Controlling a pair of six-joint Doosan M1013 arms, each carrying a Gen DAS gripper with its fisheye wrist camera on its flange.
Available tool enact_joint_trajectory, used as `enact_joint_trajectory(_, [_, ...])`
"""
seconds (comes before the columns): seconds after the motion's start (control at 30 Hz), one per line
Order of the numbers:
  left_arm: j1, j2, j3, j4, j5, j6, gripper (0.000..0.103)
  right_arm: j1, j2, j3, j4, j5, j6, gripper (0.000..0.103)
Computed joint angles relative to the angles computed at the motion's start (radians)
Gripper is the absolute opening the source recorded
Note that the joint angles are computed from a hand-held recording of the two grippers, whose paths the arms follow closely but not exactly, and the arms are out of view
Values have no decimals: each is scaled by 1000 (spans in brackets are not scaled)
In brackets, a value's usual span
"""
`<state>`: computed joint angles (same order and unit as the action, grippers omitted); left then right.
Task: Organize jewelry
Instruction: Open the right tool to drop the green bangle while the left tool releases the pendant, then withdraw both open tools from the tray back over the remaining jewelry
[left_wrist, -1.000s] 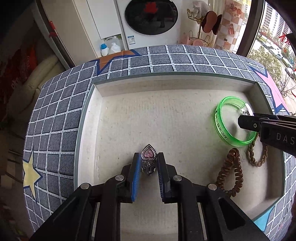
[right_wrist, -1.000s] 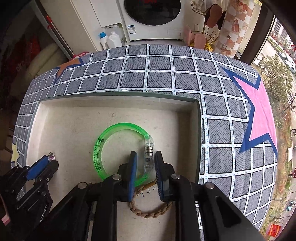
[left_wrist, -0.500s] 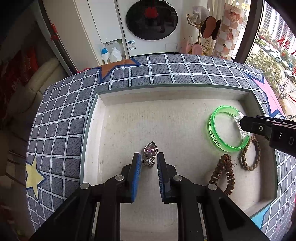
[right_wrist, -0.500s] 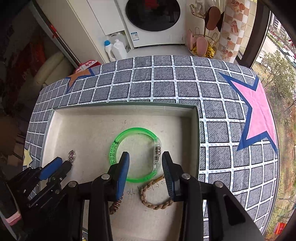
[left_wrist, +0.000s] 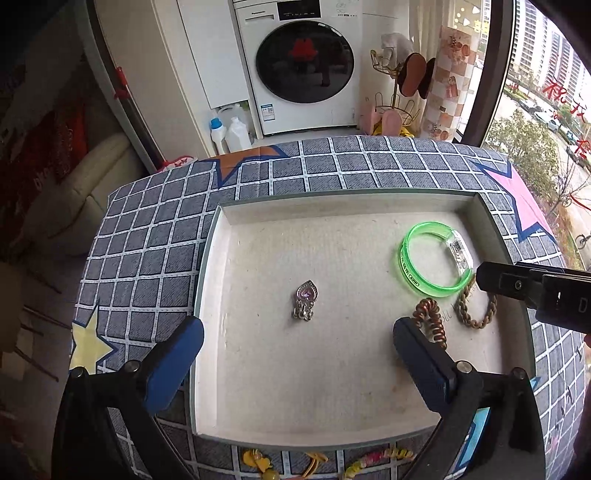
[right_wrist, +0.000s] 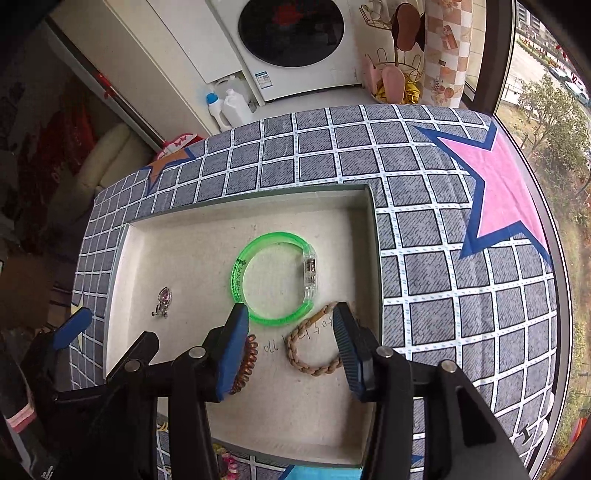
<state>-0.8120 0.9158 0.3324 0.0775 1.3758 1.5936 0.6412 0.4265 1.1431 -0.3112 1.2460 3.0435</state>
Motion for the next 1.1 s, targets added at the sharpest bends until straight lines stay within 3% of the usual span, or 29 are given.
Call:
enact_joint_trajectory(0.2, [10, -115, 195, -12, -73, -10, 103, 32, -10, 1, -6, -13, 46, 79])
enact_joint_trajectory(0.37, [21, -197, 336, -13, -106, -17, 103, 64, -9, -16, -19, -1, 74, 79])
enact_joint_trajectory(0.5, [30, -254, 431, -10, -128, -13, 103, 91, -5, -31, -31, 2, 105, 86])
enact_joint_trajectory(1.1, [61, -375, 622, -27, -175, -3, 103, 199, 40, -118, -128, 65, 179, 88])
